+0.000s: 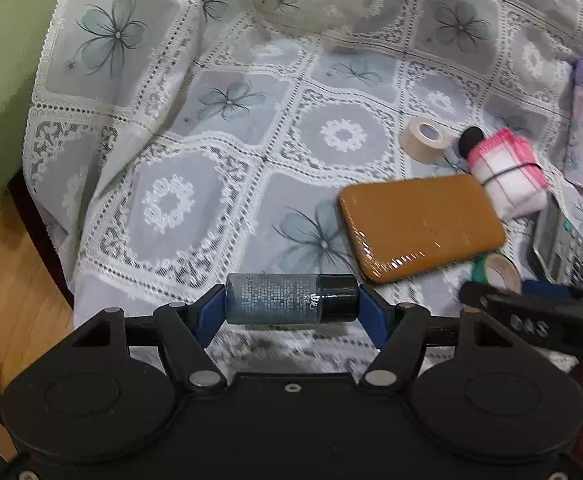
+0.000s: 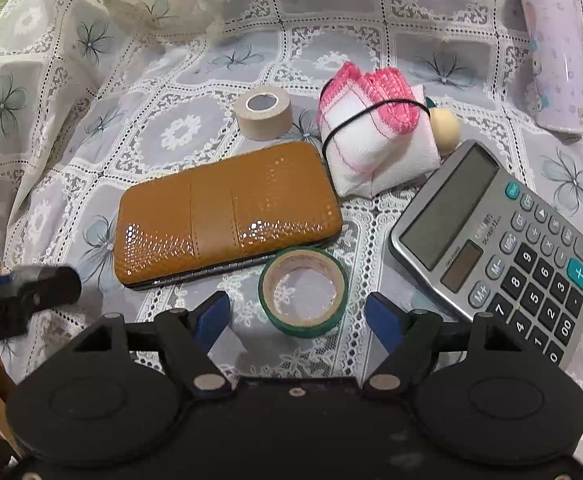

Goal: Organize soft objects
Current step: 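Grasp the green-edged tape roll with the right tool while the left tool lifts the bottle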

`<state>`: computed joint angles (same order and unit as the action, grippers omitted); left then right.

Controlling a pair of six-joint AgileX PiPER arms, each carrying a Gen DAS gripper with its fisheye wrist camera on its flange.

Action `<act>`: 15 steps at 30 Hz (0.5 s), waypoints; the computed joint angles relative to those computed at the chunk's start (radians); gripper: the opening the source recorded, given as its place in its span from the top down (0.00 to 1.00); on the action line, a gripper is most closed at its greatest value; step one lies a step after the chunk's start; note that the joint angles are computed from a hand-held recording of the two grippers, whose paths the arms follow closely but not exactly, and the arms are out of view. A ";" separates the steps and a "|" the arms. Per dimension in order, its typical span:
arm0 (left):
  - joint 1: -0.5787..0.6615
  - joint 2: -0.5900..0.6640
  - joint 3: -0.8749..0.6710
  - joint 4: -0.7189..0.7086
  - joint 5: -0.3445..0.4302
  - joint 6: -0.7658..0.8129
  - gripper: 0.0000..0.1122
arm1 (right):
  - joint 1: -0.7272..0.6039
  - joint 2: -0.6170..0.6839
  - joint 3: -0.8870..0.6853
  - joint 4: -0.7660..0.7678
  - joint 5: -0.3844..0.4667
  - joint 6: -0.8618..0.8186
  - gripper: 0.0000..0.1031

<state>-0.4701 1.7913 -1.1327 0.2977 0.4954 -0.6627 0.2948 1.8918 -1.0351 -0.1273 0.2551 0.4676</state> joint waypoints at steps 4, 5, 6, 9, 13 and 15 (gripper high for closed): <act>-0.023 -0.034 0.028 0.000 0.004 -0.007 0.42 | 0.005 0.017 -0.013 -0.057 -0.008 0.062 0.36; -0.030 -0.040 0.033 0.004 0.005 -0.013 0.42 | 0.010 0.017 -0.014 -0.108 -0.004 0.113 0.45; -0.037 -0.047 0.038 0.003 0.007 -0.014 0.42 | 0.012 0.016 -0.014 -0.138 -0.001 0.140 0.54; -0.061 -0.070 0.054 -0.002 0.011 -0.019 0.42 | 0.005 -0.002 0.002 -0.113 0.002 0.107 0.54; -0.107 -0.104 0.075 -0.010 0.024 -0.025 0.42 | -0.012 -0.063 0.057 -0.042 0.005 0.053 0.54; -0.138 -0.119 0.089 -0.015 0.030 -0.025 0.42 | -0.013 -0.113 0.105 -0.071 -0.001 0.087 0.54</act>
<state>-0.6080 1.6720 -1.0442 0.2830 0.5255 -0.6878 0.2813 1.7789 -0.9299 -0.1982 0.2538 0.5546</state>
